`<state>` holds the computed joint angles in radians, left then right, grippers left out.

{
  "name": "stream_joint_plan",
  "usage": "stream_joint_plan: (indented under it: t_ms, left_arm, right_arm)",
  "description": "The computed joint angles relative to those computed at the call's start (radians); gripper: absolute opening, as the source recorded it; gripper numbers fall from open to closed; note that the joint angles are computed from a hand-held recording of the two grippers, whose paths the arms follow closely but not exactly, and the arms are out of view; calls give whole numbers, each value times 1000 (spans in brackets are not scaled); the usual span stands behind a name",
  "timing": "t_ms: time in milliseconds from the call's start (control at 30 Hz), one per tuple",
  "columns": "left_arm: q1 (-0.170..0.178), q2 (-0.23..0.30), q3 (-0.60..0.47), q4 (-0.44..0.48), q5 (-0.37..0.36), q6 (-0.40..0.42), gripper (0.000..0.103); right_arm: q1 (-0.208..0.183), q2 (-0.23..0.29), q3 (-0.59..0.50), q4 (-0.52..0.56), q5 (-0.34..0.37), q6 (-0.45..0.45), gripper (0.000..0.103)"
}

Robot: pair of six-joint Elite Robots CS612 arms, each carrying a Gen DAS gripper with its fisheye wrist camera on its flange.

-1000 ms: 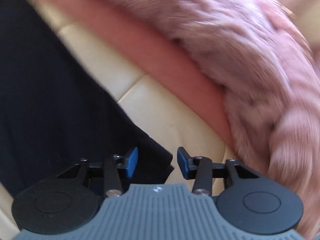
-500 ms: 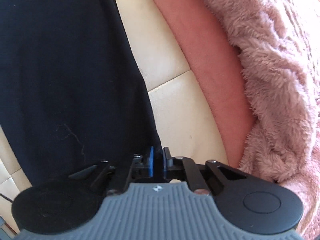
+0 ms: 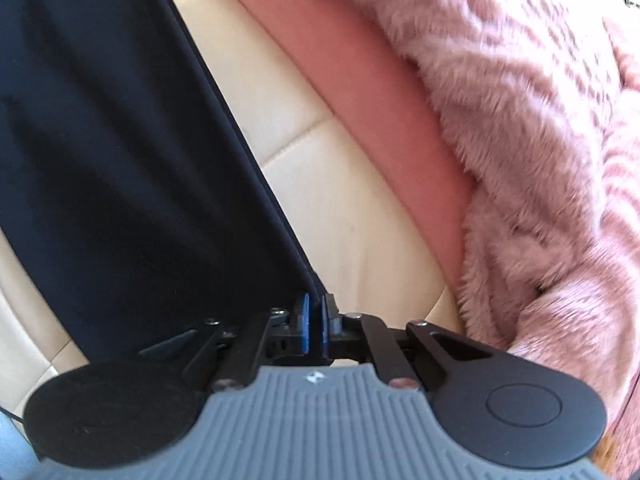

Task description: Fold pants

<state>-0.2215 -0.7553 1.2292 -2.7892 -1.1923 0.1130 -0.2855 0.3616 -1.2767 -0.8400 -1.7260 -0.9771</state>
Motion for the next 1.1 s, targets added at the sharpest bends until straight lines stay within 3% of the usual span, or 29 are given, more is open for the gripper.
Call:
stream_joint_plan:
  t_ms: [233, 267, 367, 433, 533, 633, 700, 800, 933, 1000, 1100]
  left_arm:
    - [11, -4, 27, 25, -20, -3, 7]
    - [12, -3, 31, 24, -22, 5, 8]
    - [15, 1, 36, 7, -26, 15, 9]
    - [16, 5, 38, -20, -21, 28, 11]
    - [11, 15, 24, -37, 18, 40, 20]
    - [2, 26, 0, 13, 123, 6, 31]
    - [-1, 19, 3, 46, 159, -36, 32]
    - [-2, -23, 72, -26, 85, -79, 31]
    - [-8, -86, 167, -70, -125, -106, 31]
    - [-21, -103, 209, -109, -191, -104, 30]
    - [-49, -112, 250, -148, -225, -95, 29]
  right_arm:
    - [8, 35, 4, -35, -26, 38, 3]
    - [9, 41, -2, -45, -28, 40, 6]
    - [13, 64, -34, -89, -51, 75, 37]
    - [13, 91, -88, -134, -47, 105, 37]
    - [14, 132, -184, -186, -18, 207, 38]
    - [14, 155, -273, -134, 62, 323, 39]
    - [19, 170, -326, -93, 112, 423, 39]
    - [26, 196, -397, -56, 207, 605, 39]
    - [49, 238, -475, -67, 320, 818, 38]
    - [76, 260, -505, -85, 363, 861, 38]
    - [129, 279, -531, -85, 372, 816, 38]
